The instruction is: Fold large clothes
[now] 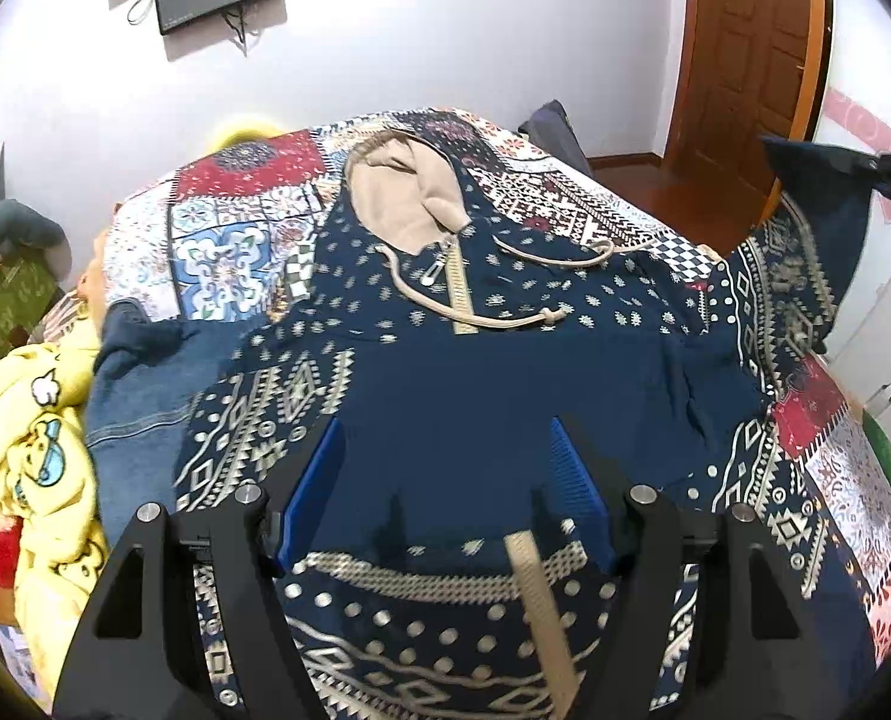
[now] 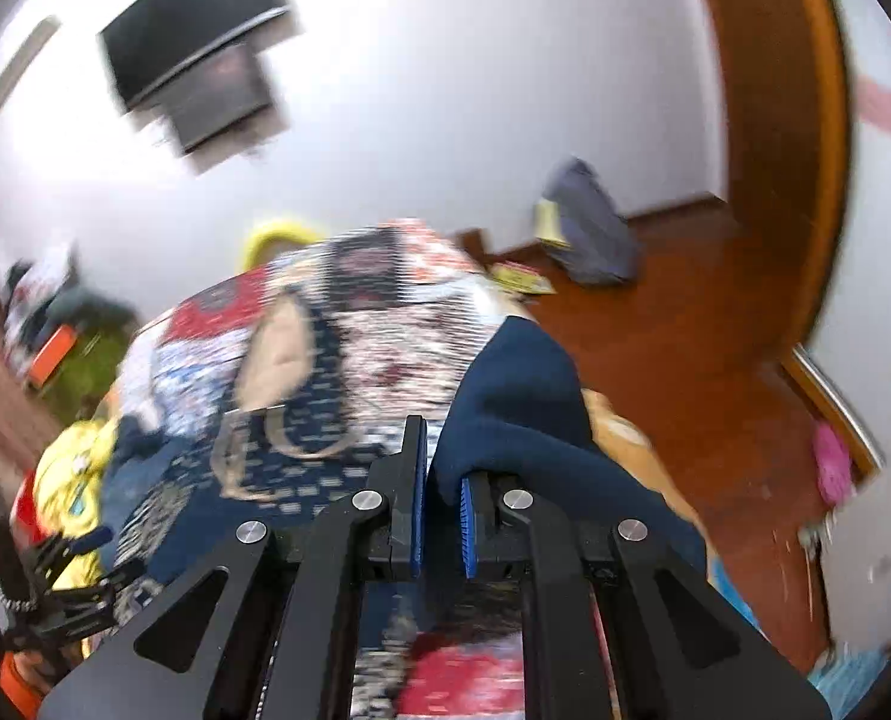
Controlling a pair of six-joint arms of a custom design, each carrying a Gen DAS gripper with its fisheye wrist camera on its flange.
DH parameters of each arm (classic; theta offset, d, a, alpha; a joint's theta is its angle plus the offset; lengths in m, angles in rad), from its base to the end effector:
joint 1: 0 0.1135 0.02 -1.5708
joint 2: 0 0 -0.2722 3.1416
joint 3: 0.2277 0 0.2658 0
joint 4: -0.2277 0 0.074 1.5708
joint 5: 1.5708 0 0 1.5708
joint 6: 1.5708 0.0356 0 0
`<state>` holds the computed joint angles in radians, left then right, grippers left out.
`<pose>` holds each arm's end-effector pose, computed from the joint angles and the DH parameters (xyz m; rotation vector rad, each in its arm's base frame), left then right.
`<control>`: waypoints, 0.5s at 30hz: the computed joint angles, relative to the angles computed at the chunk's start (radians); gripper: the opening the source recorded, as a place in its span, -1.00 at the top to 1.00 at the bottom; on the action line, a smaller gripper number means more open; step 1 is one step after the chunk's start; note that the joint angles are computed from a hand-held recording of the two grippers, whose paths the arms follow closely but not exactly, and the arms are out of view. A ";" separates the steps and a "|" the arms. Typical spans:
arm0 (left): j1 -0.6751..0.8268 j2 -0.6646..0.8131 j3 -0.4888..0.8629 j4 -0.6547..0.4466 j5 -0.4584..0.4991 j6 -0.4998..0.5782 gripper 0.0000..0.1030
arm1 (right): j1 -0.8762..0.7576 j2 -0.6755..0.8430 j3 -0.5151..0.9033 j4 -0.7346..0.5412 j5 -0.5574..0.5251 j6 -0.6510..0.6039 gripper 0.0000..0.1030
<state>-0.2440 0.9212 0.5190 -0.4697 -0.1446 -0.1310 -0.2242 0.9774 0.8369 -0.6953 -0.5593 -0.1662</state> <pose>0.1831 -0.0403 0.2005 0.0732 2.4293 0.0078 0.2016 -0.0266 0.2850 -0.1859 2.2874 0.4723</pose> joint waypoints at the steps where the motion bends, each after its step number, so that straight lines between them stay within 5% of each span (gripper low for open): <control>1: 0.011 -0.017 -0.003 -0.012 0.006 0.007 -0.34 | 0.052 -0.013 -0.008 0.007 0.017 0.022 0.84; 6: 0.092 -0.130 -0.019 -0.098 0.025 0.078 -0.34 | 0.359 0.003 -0.086 0.110 0.157 0.160 0.84; 15: 0.279 -0.258 -0.049 -0.210 0.120 0.192 -0.34 | 0.697 0.312 -0.197 0.297 0.295 0.308 0.84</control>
<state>0.0351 0.6637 0.4700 -0.6797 -0.0245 0.0608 0.4728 1.2899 0.6403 -0.3982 -0.2639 0.1414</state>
